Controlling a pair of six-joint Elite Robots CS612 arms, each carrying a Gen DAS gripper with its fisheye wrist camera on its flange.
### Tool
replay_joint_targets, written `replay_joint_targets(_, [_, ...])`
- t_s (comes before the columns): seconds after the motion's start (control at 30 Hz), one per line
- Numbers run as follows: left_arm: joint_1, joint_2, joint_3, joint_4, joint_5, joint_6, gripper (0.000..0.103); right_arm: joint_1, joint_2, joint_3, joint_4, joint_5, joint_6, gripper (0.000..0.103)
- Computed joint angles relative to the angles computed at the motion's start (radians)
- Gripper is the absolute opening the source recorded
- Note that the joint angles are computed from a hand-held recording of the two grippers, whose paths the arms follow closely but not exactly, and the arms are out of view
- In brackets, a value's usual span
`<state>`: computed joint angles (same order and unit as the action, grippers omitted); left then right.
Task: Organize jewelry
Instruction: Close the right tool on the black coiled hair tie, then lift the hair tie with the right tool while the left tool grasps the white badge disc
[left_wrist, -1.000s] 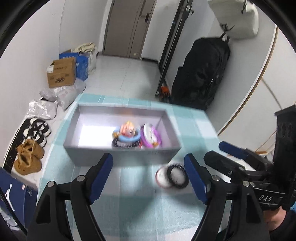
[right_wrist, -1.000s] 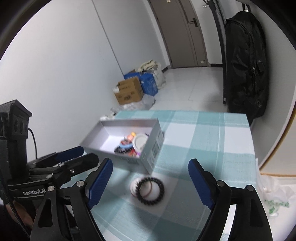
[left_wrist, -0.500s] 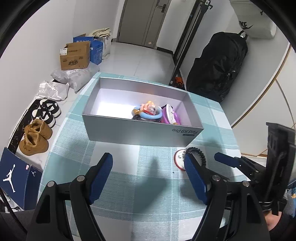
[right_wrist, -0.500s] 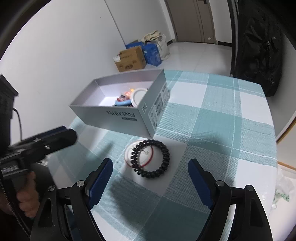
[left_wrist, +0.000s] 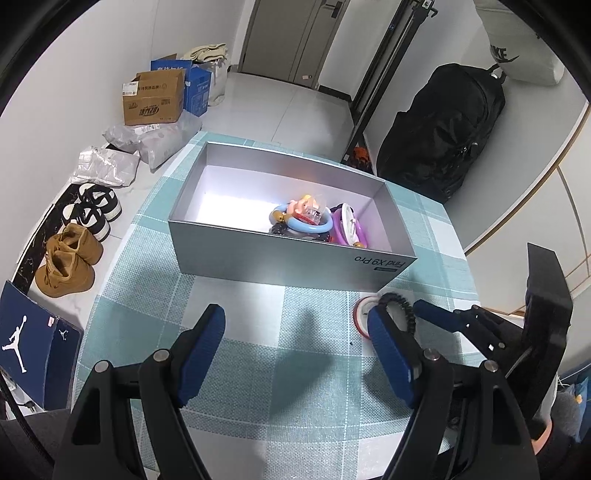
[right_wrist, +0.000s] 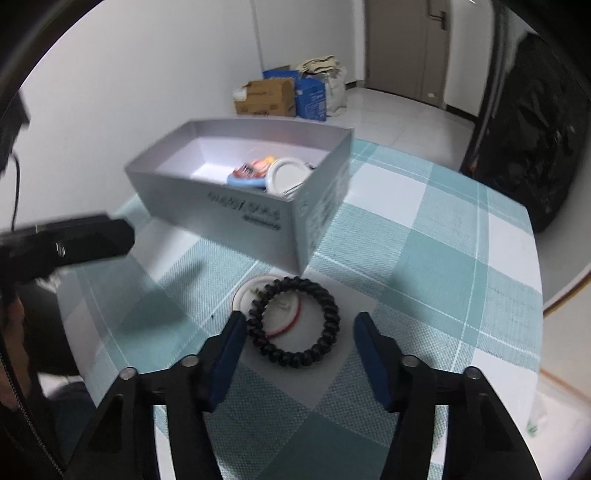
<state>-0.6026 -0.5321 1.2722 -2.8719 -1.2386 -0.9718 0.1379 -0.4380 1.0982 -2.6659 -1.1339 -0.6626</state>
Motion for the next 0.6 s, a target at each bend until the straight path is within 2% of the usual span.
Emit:
replay_joint_targets(0.13, [0.001,0.001,-0.001,0.002,-0.003,0.002,0.076,0.004,-0.008,0.013,0.005,-0.006,-0.038,0.042])
replay_joint_targets(0.23, [0.001,0.001,-0.003,0.005,-0.006,0.001,0.076,0.002,-0.010,0.016,0.017,0.002,-0.045,0.038])
replay_joint_targets(0.6, [0.003,0.009,-0.017,0.026,-0.024,-0.001,0.076,-0.028,-0.007,-0.026,0.089,0.085,0.096,0.037])
